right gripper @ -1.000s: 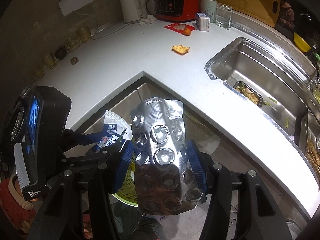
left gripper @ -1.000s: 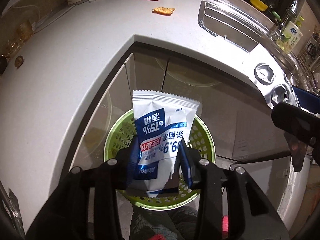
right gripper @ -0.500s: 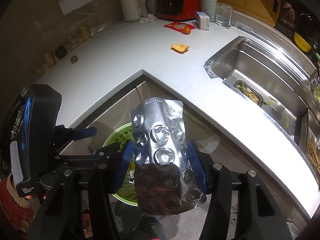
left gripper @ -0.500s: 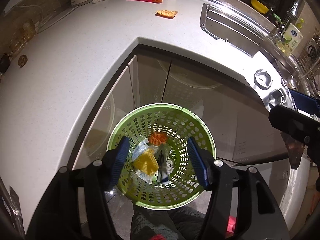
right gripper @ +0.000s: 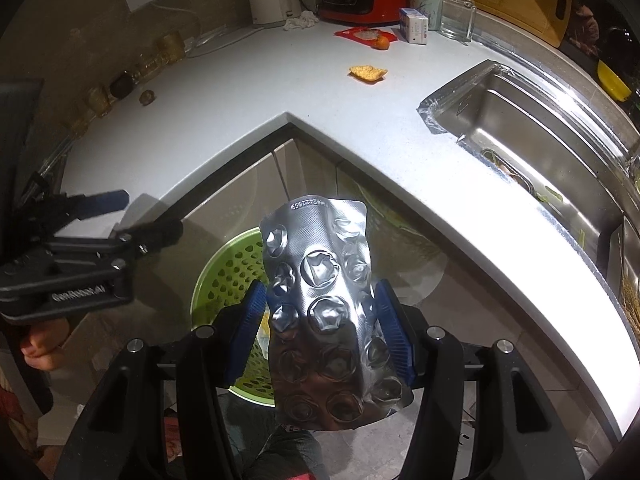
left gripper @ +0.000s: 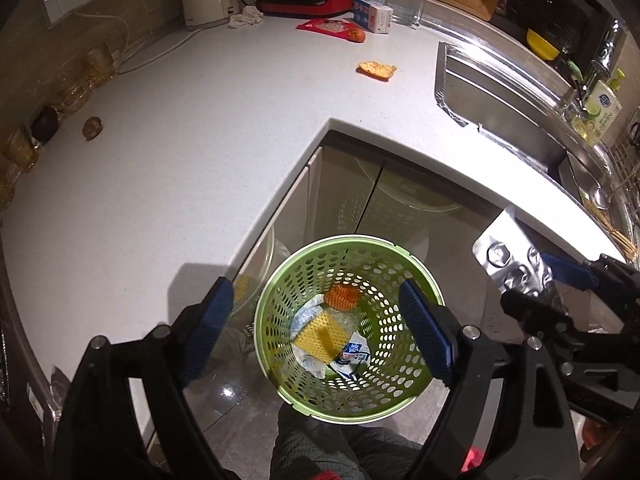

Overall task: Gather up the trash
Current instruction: 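Carry the packet and blister pack over the green basket and release both, then move the left gripper to the brown husk while the right gripper approaches the bread slice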

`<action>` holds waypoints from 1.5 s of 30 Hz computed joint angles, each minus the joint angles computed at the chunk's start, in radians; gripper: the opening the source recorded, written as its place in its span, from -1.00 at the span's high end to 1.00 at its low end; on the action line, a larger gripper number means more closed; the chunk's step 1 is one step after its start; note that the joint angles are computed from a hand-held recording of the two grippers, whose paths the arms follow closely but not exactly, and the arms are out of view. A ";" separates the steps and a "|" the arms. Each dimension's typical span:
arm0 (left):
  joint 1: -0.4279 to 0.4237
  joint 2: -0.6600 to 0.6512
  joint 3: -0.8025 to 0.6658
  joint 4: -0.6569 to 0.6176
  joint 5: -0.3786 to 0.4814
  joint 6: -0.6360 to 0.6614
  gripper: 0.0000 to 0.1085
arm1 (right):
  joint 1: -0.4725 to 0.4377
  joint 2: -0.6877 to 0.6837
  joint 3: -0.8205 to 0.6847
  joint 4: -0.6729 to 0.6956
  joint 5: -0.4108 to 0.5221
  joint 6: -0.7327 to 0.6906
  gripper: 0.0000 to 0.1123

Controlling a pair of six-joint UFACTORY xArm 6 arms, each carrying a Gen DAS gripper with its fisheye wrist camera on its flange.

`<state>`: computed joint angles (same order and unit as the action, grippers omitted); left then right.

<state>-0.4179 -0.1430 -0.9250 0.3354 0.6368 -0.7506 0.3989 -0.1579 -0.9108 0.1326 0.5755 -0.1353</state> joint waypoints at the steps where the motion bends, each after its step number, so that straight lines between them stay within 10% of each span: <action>1: 0.003 -0.009 0.003 0.007 0.002 -0.006 -0.52 | 0.004 0.007 0.004 0.005 -0.002 -0.008 -0.02; 25: 0.033 -0.064 -0.017 0.057 0.036 -0.053 -0.68 | 0.001 0.022 -0.045 -0.061 -0.043 0.062 -0.58; 45: 0.180 0.123 -0.237 0.014 0.015 0.070 -0.75 | -0.039 0.330 -0.452 -0.066 -0.034 0.082 -0.79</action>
